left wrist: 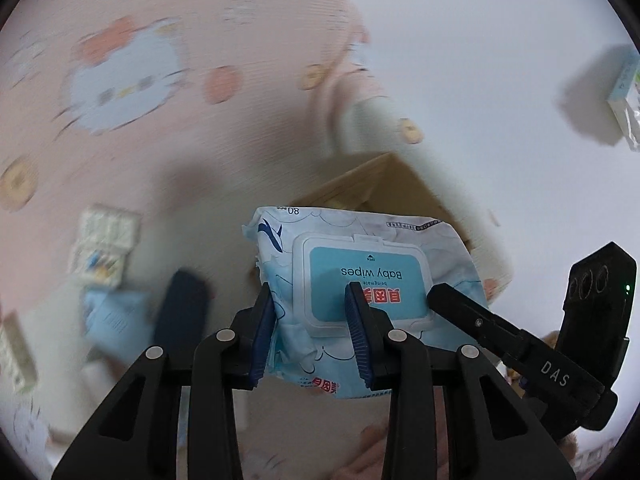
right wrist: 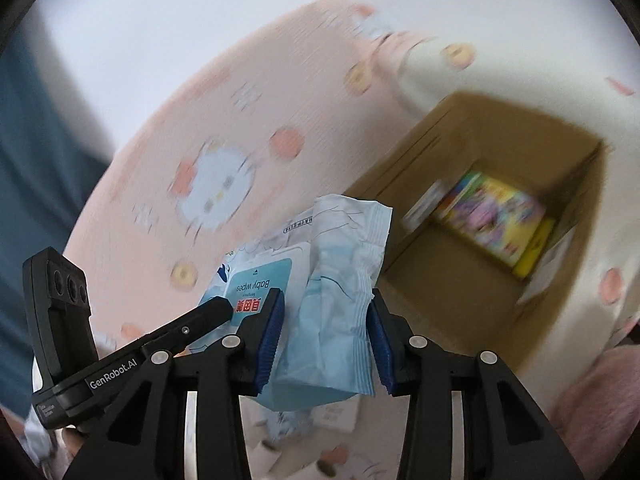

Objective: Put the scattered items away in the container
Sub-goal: 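Carry the baby wipes pack with the left gripper over the cardboard box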

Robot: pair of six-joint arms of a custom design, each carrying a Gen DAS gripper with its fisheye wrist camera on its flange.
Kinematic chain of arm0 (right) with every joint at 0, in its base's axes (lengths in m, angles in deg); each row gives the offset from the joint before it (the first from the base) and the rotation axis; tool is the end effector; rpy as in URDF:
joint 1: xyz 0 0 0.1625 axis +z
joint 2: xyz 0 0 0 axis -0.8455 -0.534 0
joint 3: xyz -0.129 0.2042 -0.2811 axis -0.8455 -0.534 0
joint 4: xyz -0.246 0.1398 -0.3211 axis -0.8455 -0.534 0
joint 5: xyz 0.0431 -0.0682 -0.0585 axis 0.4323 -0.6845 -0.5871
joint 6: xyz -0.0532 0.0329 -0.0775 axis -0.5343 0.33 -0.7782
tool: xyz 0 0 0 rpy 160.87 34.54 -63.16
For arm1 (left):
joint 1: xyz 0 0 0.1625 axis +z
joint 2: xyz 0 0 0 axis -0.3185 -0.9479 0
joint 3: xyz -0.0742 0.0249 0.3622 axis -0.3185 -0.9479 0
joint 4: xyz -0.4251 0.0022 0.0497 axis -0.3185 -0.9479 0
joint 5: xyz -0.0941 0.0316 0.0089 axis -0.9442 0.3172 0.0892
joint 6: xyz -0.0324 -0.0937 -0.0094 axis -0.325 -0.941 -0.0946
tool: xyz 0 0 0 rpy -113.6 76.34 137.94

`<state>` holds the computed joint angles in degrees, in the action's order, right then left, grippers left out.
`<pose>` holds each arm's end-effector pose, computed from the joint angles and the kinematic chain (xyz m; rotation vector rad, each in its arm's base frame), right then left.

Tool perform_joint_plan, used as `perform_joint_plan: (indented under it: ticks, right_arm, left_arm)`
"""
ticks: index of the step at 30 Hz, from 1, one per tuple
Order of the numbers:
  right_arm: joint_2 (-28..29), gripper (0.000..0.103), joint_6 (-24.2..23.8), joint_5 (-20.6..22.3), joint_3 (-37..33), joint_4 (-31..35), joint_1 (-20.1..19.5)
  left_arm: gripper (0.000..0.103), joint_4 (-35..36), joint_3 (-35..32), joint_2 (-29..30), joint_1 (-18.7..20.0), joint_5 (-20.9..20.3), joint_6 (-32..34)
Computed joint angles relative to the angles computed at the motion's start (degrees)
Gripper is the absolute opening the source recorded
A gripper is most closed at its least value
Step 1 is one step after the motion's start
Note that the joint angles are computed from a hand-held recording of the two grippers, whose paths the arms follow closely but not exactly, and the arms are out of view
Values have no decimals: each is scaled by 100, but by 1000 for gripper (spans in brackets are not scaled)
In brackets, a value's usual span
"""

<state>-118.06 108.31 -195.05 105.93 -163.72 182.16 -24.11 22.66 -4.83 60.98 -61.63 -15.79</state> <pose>0.3931 -0.4283 0.2263 0.0581 -2.7488 1.0505 -0.2995 -0.5067 0.3835 0.5503 2.8222 -0.5715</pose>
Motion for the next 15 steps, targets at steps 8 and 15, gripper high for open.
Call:
perform_joint_plan:
  ticks: [8,15]
  right_arm:
    - [-342,39,97,-509,-350,431,-479]
    - [-409,39,469,-523,-558,751,-1027]
  left_arm:
    - [38,-42,-1373,1731,149,-735,420]
    - [38,531,-2609,3002,265,-944,579]
